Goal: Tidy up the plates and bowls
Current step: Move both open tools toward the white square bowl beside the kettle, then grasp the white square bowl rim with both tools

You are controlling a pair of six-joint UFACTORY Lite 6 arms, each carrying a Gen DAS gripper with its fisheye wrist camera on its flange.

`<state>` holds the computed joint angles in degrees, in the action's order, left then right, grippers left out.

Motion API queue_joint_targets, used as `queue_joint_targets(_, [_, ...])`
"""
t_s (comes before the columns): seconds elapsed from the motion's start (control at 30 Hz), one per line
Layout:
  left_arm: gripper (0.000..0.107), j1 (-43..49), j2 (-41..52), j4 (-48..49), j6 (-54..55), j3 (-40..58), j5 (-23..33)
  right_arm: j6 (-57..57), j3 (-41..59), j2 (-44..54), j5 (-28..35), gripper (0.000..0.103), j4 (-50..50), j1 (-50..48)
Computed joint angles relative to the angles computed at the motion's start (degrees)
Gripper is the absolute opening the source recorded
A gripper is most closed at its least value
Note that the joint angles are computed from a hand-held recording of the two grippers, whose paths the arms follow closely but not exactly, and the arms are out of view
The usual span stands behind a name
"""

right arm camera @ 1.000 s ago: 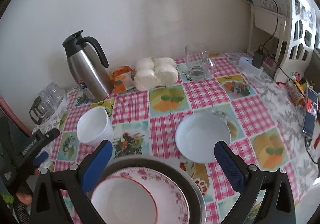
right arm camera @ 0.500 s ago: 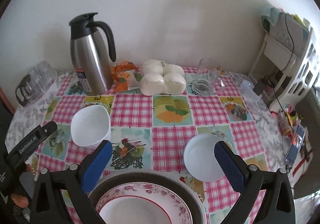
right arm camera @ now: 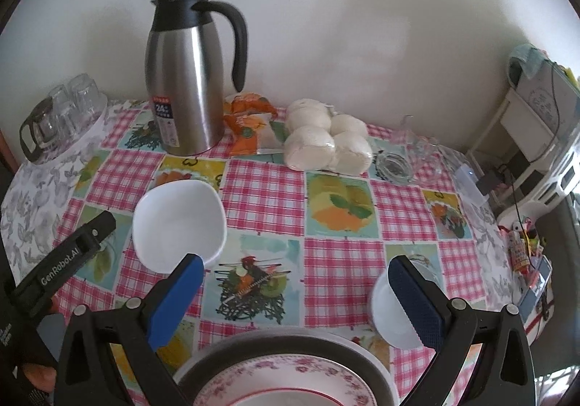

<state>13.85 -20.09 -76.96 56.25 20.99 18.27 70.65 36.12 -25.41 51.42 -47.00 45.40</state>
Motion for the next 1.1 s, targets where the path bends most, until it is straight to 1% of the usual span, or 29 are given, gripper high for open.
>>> queue_joint_targets(0.03, [0.103, 0.4, 0.6, -1.5, 1.7, 0.1, 0.2, 0.3, 0.5, 1.5, -0.9, 0.103, -0.1, -0.1])
queue_joint_targets(0.1, [0.103, 0.9, 1.6, -2.7, 3.3, 0.5, 0.1, -0.7, 1.6, 3.9, -4.9, 0.103, 1.3, -1.7])
queue_joint_targets(0.13, [0.103, 1.4, 2.4, -2.8, 3.9, 0.9, 0.4, -3.1, 2.2, 5.2, -8.9, 0.103, 3.6, -3.8])
queue_joint_targets(0.17, [0.103, 1.8, 3.1, -3.3, 4.8, 1.1, 0.8, -3.9, 2.8, 6.5, -10.5, 0.103, 4.8, -4.7])
queue_joint_targets(0.3, [0.103, 3.3, 7.2, -6.0, 8.1, 2.4, 2.4, -3.9, 6.0, 13.3, -13.8, 0.103, 5.8, -6.6])
queue_joint_targets(0.4, [0.103, 2.5, 10.2, -8.7, 10.8, 3.2, 2.6, -7.5, 8.4, 17.8, -16.6, 0.101, 9.3, -9.7])
queue_joint_targets(0.47, [0.100, 1.4, 10.9, -10.3, 11.8, 3.3, 2.1, -9.6, 9.7, 20.5, -18.4, 0.096, 11.4, -11.8])
queue_joint_targets(0.53, [0.097, 0.0, 12.4, -12.3, 13.3, 3.7, 1.0, -12.4, 10.8, 22.9, -19.7, 0.086, 13.9, -13.5])
queue_joint_targets(0.57, [0.094, 0.2, 13.0, -13.1, 14.4, 3.8, 1.6, -13.8, 11.5, 24.2, -20.3, 0.084, 15.3, -14.3])
queue_joint_targets(0.6, [0.094, 0.4, 14.2, -14.4, 16.0, 4.2, 2.9, -14.6, 12.1, 25.3, -20.6, 0.080, 16.1, -14.8])
queue_joint_targets(0.63, [0.093, 0.6, 14.9, -15.2, 16.8, 4.3, 3.7, -15.0, 12.6, 26.3, -20.9, 0.076, 16.5, -15.2])
queue_joint_targets(0.67, [0.093, 0.6, 15.6, -16.1, 17.7, 4.5, 4.4, -15.4, 12.9, 27.5, -21.1, 0.074, 16.8, -15.5])
queue_joint_targets(0.73, [0.093, 0.2, 16.0, -17.5, 19.0, 4.5, 4.6, -16.5, 13.3, 29.2, -21.8, 0.066, 17.8, -16.0])
queue_joint_targets(0.77, [0.090, -0.1, 15.9, -18.0, 19.3, 4.5, 4.5, -17.7, 13.6, 30.3, -22.5, 0.064, 19.1, -16.4])
queue_joint_targets(0.8, [0.087, -0.5, 16.1, -18.7, 20.0, 4.5, 4.6, -19.0, 13.8, 31.1, -23.1, 0.060, 20.5, -16.7])
queue_joint_targets(0.83, [0.078, -0.9, 16.7, -19.2, 20.5, 4.8, 4.9, -20.2, 14.0, 32.0, -23.7, 0.054, 22.1, -17.2])
queue_joint_targets(0.87, [0.074, -1.2, 17.6, -19.8, 21.2, 5.2, 5.3, -21.3, 14.2, 33.1, -24.3, 0.052, 23.7, -17.5])
queue_joint_targets(0.93, [0.066, -2.0, 19.4, -21.6, 22.9, 5.6, 6.0, -22.3, 14.7, 34.9, -24.9, 0.043, 25.3, -17.8])
queue_joint_targets(1.03, [0.053, -3.4, 22.1, -24.0, 25.1, 6.4, 6.6, -23.4, 15.5, 37.3, -25.8, 0.037, 26.9, -18.0])
queue_joint_targets(1.07, [0.051, -3.8, 22.7, -24.5, 25.4, 6.6, 6.6, -23.6, 15.7, 37.9, -26.0, 0.037, 27.2, -18.1])
queue_joint_targets(1.1, [0.046, -4.2, 23.2, -25.0, 25.7, 6.7, 6.5, -23.9, 15.8, 38.2, -26.3, 0.036, 27.5, -18.2])
